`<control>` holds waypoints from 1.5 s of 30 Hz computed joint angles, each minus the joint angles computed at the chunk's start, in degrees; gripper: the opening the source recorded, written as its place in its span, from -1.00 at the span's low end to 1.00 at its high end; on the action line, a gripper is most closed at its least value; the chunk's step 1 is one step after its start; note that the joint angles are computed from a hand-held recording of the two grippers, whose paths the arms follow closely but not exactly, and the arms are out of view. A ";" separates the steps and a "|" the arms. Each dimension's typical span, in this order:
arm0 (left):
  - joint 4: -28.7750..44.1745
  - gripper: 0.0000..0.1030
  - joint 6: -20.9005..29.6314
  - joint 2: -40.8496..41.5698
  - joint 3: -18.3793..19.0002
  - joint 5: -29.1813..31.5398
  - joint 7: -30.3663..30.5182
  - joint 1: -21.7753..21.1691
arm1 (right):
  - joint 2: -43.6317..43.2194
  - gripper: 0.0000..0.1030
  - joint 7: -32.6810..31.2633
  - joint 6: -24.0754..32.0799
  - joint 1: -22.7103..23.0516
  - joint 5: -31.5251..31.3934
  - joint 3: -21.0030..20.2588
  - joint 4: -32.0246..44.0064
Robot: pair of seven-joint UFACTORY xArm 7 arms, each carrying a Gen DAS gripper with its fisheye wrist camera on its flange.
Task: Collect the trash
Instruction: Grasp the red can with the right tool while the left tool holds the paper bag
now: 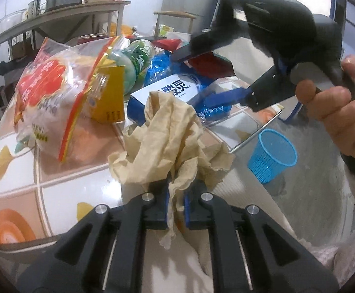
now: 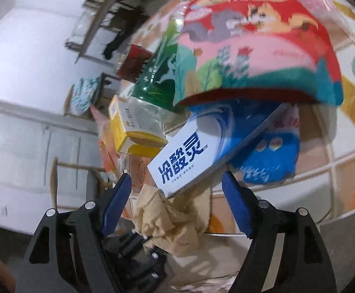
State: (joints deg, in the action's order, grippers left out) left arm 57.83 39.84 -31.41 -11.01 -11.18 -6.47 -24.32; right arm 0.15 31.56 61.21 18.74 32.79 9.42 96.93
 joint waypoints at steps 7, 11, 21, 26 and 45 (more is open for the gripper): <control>-3.35 -0.87 -4.48 -1.50 1.57 -2.74 1.78 -1.78 | 4.58 0.45 19.01 -2.47 3.04 -10.31 1.63 4.10; -3.90 -0.87 -5.72 -1.50 2.34 -4.01 2.79 -2.63 | 4.08 0.45 28.25 -6.20 4.41 -14.93 1.68 1.60; -7.34 -0.87 -6.39 -4.42 4.25 -6.00 6.30 -3.58 | 1.11 -0.10 28.67 -9.36 3.61 -14.22 1.45 -3.85; -5.99 -0.87 -4.94 -3.86 3.53 -5.66 5.51 -2.75 | -4.48 -0.62 20.62 -12.41 2.53 -5.12 0.60 -11.32; 0.48 -0.87 0.05 -0.33 0.04 -0.74 -2.87 1.41 | -11.33 -0.06 -1.87 -6.86 1.53 -0.25 -3.39 -12.58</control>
State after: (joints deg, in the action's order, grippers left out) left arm 58.31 39.89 -31.74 -10.97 -11.92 -9.34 -22.91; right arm -11.18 29.69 54.35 20.26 32.54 6.03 84.35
